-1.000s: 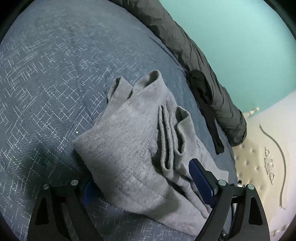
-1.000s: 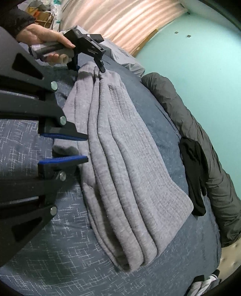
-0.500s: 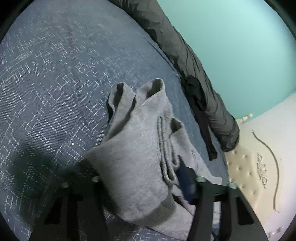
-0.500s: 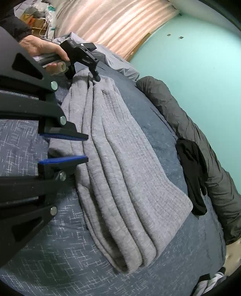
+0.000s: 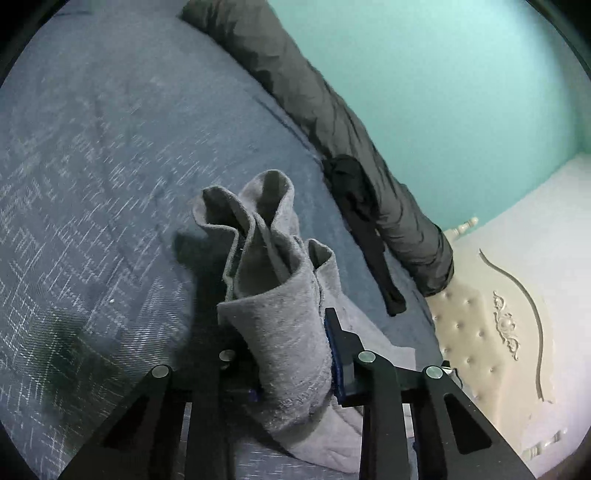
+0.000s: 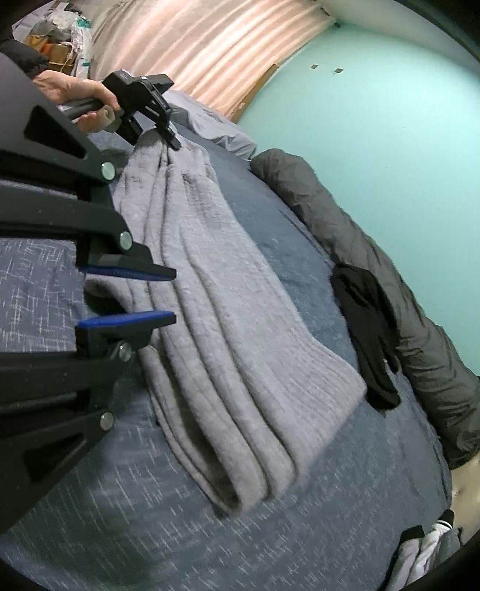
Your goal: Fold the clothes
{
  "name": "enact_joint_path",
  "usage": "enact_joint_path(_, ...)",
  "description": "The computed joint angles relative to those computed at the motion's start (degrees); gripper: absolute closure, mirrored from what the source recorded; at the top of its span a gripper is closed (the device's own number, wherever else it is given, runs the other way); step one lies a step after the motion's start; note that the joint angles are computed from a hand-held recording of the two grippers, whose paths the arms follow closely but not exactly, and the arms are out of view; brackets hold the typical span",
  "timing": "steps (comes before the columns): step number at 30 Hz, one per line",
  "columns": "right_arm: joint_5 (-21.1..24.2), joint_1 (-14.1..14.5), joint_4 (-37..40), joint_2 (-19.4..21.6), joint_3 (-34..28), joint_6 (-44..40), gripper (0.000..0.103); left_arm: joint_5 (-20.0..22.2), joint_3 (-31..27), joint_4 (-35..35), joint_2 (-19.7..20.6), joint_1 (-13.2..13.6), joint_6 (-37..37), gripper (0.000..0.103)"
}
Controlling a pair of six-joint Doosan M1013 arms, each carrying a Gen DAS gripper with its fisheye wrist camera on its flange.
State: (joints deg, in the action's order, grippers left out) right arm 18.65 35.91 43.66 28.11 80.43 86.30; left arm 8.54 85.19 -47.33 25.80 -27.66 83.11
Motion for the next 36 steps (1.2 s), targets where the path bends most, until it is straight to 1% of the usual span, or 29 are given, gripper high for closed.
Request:
enact_joint_path(3,-1.8,-0.56,2.46,-0.95,1.26,-2.2,0.087,0.69,-2.04,10.77,0.03,-0.95,-8.17,0.076)
enact_joint_path(7,-2.82,-1.58,7.41,-2.06,3.16,-6.05,0.087,4.29,-7.59,23.89,1.02,-2.57,-17.66,0.077)
enact_joint_path(10,-3.26,-2.42,10.84,-2.92,4.52,-8.57,0.087,7.16,-11.98,28.39,2.1,-3.77,-20.45,0.078)
enact_joint_path(12,-3.73,-3.07,13.69,-3.52,5.42,-10.67,0.087,10.24,-16.87,32.59,3.91,-5.11,-22.43,0.078)
enact_joint_path(16,-4.5,-4.65,21.53,-5.02,7.55,-16.72,0.087,16.94,-28.05,34.24,9.26,-8.0,-20.14,0.079)
enact_joint_path(18,-4.92,-5.38,24.85,-5.64,8.43,-19.23,0.087,21.63,-34.22,34.05,13.0,-9.55,-18.71,0.079)
enact_joint_path(20,-5.16,-6.09,27.31,-6.01,9.21,-20.7,0.087,27.78,-41.31,34.58,17.54,-11.14,-18.31,0.079)
enact_joint_path(23,-5.5,-7.05,25.11,-6.19,9.86,-15.87,0.087,38.95,-52.86,38.68,25.3,-13.93,-18.11,0.078)
enact_joint_path(25,-4.95,-7.48,23.89,-6.11,9.88,-14.03,0.087,46.94,-60.51,43.15,30.22,-15.92,-18.64,0.077)
enact_joint_path(26,-4.63,-7.68,23.43,-6.06,9.87,-13.33,0.087,49.1,-61.84,43.83,31.15,-16.35,-18.69,0.072)
enact_joint_path(27,-4.33,-7.81,23.52,-6.04,9.82,-13.38,0.087,48.97,-61.16,43.55,31.06,-16.61,-18.63,0.062)
enact_joint_path(29,-3.83,-8.03,24.46,-6.02,9.74,-14.29,0.087,47.34,-58.89,43.04,30.07,-16.71,-18.39,0.058)
enact_joint_path(30,-3.65,-8.14,25.21,-6.02,9.7,-15.0,0.087,45.82,-56.19,42.88,28.69,-16.63,-18.11,0.055)
enact_joint_path(33,-3.58,-8.39,27.61,-6.0,9.75,-16.92,0.087,45.43,-55.24,41.97,27.6,-16.24,-17.72,0.051)
enact_joint_path(34,-3.62,-8.44,28.03,-5.98,9.74,-17.17,0.087,44.13,-54.79,41.81,27.01,-16.23,-17.48,0.051)
enact_joint_path(36,-3.54,-8.51,29.27,-5.97,9.79,-18.15,0.087,38.57,-50.74,39.8,24.09,-15.97,-15.04,0.05)
